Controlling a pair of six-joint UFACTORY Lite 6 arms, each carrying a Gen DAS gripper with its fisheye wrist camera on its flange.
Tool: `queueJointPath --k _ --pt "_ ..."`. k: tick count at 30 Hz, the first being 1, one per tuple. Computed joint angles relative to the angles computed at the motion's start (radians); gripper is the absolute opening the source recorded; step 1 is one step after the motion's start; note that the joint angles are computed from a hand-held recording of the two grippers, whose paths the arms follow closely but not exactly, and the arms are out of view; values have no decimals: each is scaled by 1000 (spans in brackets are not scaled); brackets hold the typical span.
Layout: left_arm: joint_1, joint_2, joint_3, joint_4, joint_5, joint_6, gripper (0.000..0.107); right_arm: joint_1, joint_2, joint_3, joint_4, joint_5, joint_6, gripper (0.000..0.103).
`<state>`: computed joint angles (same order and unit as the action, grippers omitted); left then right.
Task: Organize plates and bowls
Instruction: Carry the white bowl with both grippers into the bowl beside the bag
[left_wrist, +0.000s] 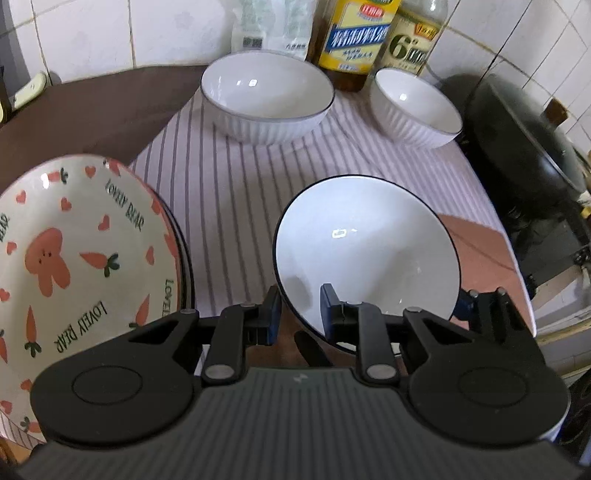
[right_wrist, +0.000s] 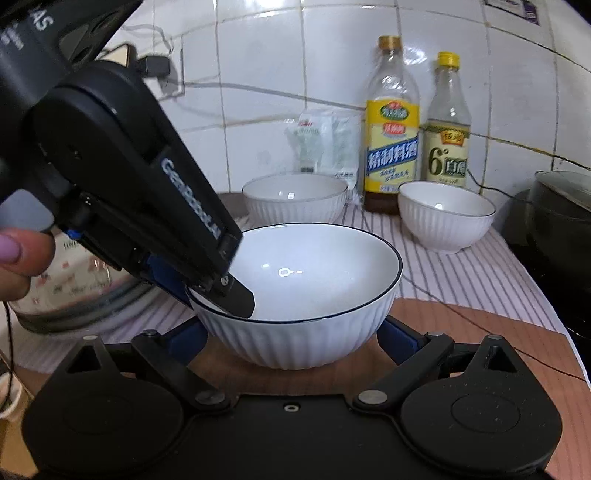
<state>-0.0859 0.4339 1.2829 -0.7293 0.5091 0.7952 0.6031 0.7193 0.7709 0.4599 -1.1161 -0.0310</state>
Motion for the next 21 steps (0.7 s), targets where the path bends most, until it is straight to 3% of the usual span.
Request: queueJointPath --k 4,8,16,21 --pt "19 29 12 -43 35 36 21 1 -1 -7 6 15 38 100" --pt "31 15 9 -59 51 58 23 57 -88 -7 182 169 -4 100" --pt "141 -39 50 -102 212 121 24 199 -292 -155 339 100 -55 100" --pt "223 -65 123 -131 305 165 25 175 -416 -144 327 181 -73 100"
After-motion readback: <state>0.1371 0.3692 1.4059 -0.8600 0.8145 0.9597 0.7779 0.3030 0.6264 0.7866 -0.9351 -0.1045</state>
